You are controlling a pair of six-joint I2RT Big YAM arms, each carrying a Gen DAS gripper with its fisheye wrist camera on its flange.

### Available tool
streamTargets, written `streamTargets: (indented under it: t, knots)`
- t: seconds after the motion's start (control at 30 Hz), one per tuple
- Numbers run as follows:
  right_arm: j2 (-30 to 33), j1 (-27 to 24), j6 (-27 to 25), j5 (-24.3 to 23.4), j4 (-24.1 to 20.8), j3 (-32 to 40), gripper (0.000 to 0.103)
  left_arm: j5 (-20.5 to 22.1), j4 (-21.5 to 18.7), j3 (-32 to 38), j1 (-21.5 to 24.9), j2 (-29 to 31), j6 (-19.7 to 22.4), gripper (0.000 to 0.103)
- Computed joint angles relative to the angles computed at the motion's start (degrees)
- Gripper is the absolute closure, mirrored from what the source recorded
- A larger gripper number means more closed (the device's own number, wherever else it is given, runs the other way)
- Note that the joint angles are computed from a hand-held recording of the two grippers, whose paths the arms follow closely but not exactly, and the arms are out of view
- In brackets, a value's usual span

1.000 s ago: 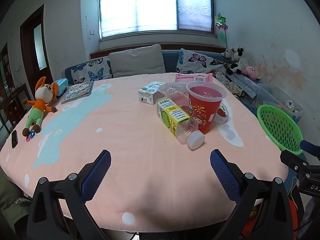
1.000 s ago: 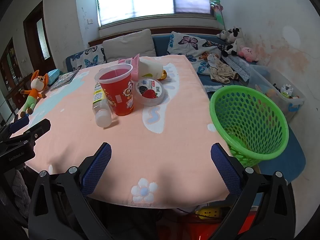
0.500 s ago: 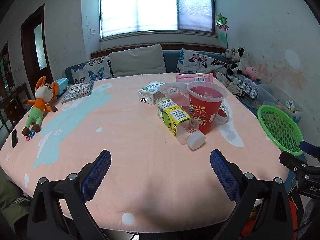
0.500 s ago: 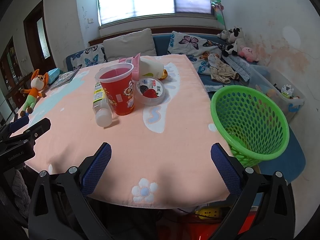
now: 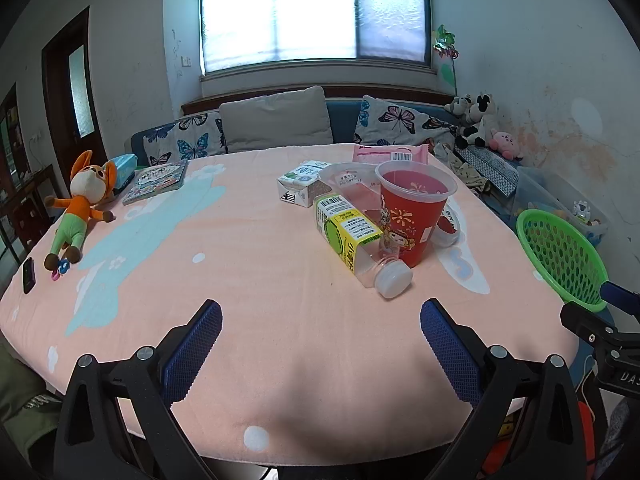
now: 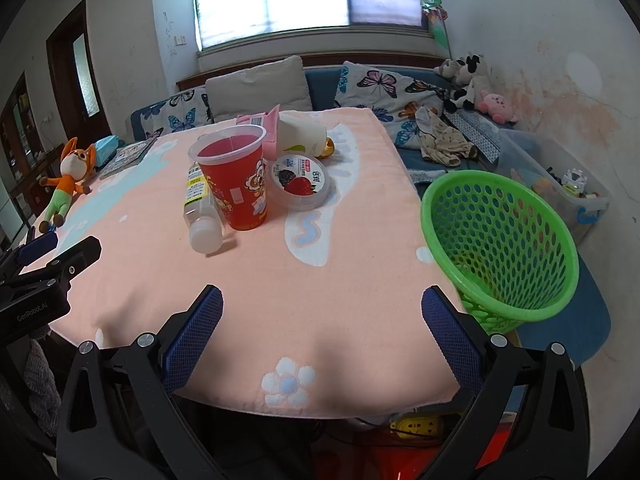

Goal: Collect trash

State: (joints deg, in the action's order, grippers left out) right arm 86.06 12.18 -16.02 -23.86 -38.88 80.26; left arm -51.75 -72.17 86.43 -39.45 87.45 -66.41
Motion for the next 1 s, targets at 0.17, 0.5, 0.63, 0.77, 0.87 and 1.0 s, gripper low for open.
streamTargets:
  t: [0.17,0.5,0.63,0.77,0.87,1.0]
  knots:
    - [0.2,0.0,-0.1,0.0,-0.2,0.2,0.004,0.1,0.3,-0.1,0.3,0.0,0.3,0.007]
    - [0.4,0.2,-0.2,0.1,-0.4,0.6,0.004,0.1,0.4,-0.4,0.1,-0.1,0.0,0.007]
    - [0.4,0.3,-0.3,0.2,-0.4,0.6,0.004,0.1,0.5,-0.7,0.1,-0.2,0.0,0.007]
    - [0.5,0.4,-0.4,0.2,-0.4,0.8,0.004,0.2,0.4,-0.5,0.2,-0.1,0.0,0.007]
    - [0.6,0.4,-0.5,0.2,-0.6,0.9,0.004,0.2,0.5,-0.5,0.1,-0.1,0.1,0.007]
    - [0.6,0.4,-0.5,0.2,-0.5,0.8,0.004,0.3,0.8,-0.9,0.2,-0.2,0.2,0.007]
